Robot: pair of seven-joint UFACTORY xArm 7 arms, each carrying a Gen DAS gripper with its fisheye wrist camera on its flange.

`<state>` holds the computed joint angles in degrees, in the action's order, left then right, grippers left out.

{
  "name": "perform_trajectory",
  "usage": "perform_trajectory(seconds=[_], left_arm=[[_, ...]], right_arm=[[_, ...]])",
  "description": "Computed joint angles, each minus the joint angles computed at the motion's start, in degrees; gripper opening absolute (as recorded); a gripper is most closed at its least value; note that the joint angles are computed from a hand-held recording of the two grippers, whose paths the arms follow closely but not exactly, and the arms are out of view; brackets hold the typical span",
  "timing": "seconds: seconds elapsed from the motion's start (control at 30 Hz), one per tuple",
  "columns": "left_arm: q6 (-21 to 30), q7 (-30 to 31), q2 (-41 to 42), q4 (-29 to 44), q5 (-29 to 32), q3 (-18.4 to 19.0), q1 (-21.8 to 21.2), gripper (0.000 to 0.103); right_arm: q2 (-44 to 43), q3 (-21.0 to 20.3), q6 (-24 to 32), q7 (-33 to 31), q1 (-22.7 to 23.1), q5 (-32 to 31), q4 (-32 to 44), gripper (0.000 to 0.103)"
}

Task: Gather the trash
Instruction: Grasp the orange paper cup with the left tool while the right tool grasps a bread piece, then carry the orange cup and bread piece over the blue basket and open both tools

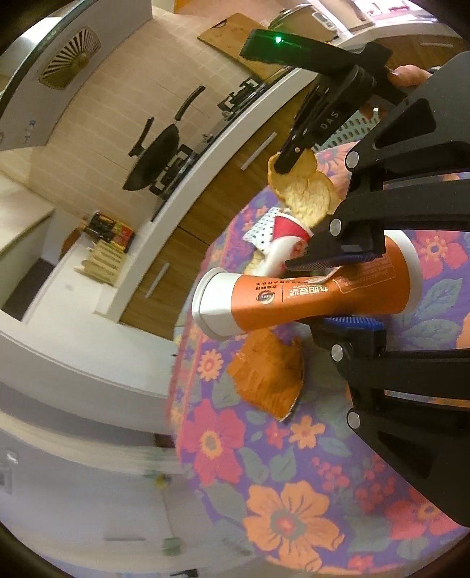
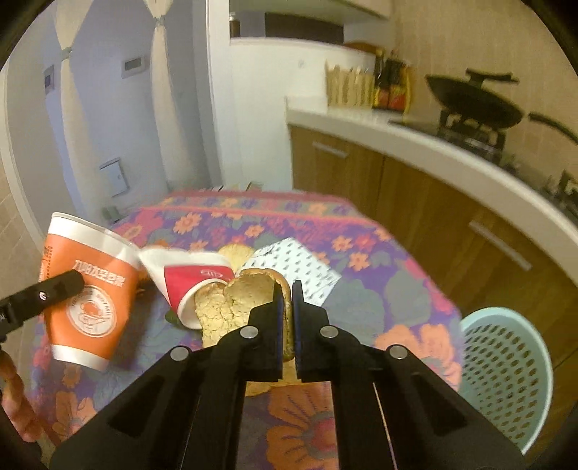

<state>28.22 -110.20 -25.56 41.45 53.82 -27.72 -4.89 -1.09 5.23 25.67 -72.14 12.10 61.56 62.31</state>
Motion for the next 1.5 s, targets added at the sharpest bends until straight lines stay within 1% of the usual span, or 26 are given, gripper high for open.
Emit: perform_trajectory(seconds=[0.07, 0.23, 0.37, 0.53, 0.6, 0.67, 0.73, 1.03, 1.1, 1.2, 1.37, 1.47, 1.5], left_arm=[[1.55, 0.54, -0.88, 0.26, -0.34, -0.36, -0.49, 0.02], [1.97, 0.53, -1.53, 0.8, -0.56, -0.91, -0.49, 0.02], [1.07, -0.04, -0.68, 2.17, 0.72, -1.82, 0.09, 0.02], [1.85, -0.41, 2.58, 5.87, 3.61, -2.73, -0.21, 0.02], [3.07, -0.25, 4.23, 7.75, 4.93, -2.76, -1.06, 0.02], [6.0, 0.7, 6.27, 10.16, 5.46, -2.79, -2.45, 0.02], [7.92, 0.89, 7.58, 11.69, 6.08, -2.47, -3.87, 0.02], [12.51, 0.66, 10.57, 15.81, 9.5, 0.58, -10.28, 0.02], [12.18, 0.37, 11.33, 16.59, 10.39, 1.64, -11.64, 0.02], [11.03, 0.79, 13.74, 18.76, 11.62, 3.39, -13.22, 0.02], [8.42, 3.64, 23.6, 27.49, 14.89, 6.22, -16.25, 0.02], [6.37, 8.59, 32.8, 36.32, 14.16, 8.06, -18.46, 0.02], [5.84, 9.88, 34.85, 38.29, 13.87, 8.63, -19.18, 0.02]], right_arm=[[-0.7, -0.34, 0.09, -0.76, -0.29, 0.91, -0.43, 0.003], [-2.18, -1.62, 1.11, -2.0, -0.97, 3.18, -1.15, 0.003], [-3.75, -3.23, 2.63, -3.52, -1.85, 5.46, -1.95, 0.003], [-4.74, -4.89, 3.79, -4.55, -3.34, 7.26, -2.29, 0.003], [-4.59, -5.5, 4.2, -4.65, -4.02, 7.87, -2.01, 0.003], [-4.0, -6.28, 5.64, -4.14, -5.12, 8.13, -1.32, 0.003], [-3.47, -6.66, 6.39, -3.96, -6.19, 8.46, -0.81, 0.003], [-1.29, -8.14, 9.87, -3.99, -11.44, 11.17, 1.19, 0.003], [-0.66, -8.29, 10.51, -3.83, -12.58, 11.55, 1.68, 0.003], [0.27, -8.27, 10.06, -3.94, -13.98, 12.15, 2.15, 0.003], [3.74, -8.58, 9.9, -1.65, -17.13, 11.35, 4.24, 0.003], [6.42, -8.29, 8.01, 0.54, -19.04, 9.5, 5.66, 0.003], [7.43, -8.12, 7.22, 1.4, -19.67, 8.68, 6.13, 0.003]])
